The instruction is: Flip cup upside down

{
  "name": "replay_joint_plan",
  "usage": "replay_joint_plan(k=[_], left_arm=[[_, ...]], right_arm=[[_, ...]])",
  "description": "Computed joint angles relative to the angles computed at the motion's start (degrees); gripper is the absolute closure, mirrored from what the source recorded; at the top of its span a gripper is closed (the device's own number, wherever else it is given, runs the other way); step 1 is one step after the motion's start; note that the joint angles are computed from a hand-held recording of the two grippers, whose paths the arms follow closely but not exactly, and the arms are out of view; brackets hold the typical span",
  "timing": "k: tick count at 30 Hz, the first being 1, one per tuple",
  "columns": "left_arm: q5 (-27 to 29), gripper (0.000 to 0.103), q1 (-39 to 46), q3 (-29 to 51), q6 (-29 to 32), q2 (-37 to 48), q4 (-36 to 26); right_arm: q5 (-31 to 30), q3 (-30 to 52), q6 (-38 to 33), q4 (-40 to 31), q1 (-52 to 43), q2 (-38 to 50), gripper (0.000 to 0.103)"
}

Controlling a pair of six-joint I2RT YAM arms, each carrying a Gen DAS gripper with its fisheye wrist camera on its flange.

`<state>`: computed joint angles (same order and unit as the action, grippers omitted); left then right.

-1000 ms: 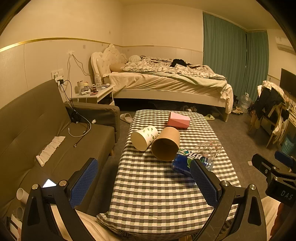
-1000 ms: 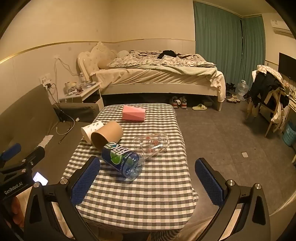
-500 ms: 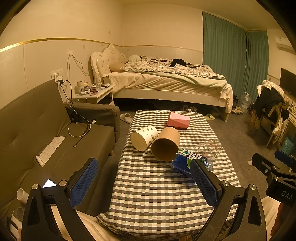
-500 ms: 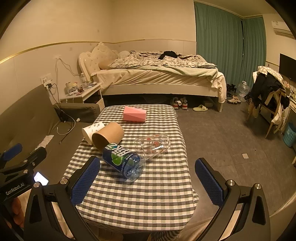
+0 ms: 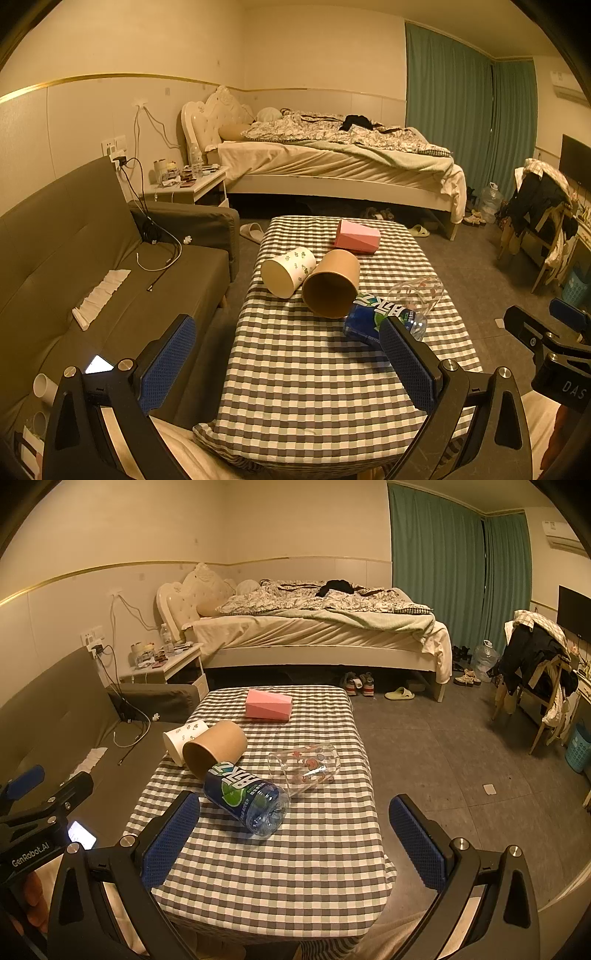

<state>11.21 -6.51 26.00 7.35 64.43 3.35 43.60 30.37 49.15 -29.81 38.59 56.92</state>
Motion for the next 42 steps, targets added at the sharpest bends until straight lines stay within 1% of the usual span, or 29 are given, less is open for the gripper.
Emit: replay_joint_plan(k=[16,18,22,30,36,38,42], left_arm=[[-0.1,0.001,0.0,-0.4,0.0,0.8,0.9],[0.1,0.001,0.3,-0.8,-0.3,0.5,0.3],[-0.8,0.001,-0.7,0.0,-0.8,2.0,1.1],[-3.9,0.001,-3.6,5.9,-3.6,9.9,1.7],[-4.5,0.001,-4.7,10.7,-5.3,16.9,3.3],[-4.7,0.001,-5.1,12.1,-5.6,18.8,3.6],[-4.7,0.001,-5.7,14.7,-5.9,22.0,3.6]], right_arm=[[-0.3,-1.0,-0.1,0.6,0.0,-0.5,0.0],[-0.4,-0.9,-0.2,0.7,0.0,-0.3,0.0],[-1.1,-2.2,-1.5,3.5,-0.7,0.5,0.0],[-7.6,-1.5,-11.3,10.7,-8.0,2.8,0.0],[-13.3,0.3,-17.7,16.6,-14.9,7.7,0.0],[-14.1,0.9,-19.6,18.9,-16.6,9.9,0.0],[-15.9,2.4,-21.9,21.2,-19.3,13.1,0.0]])
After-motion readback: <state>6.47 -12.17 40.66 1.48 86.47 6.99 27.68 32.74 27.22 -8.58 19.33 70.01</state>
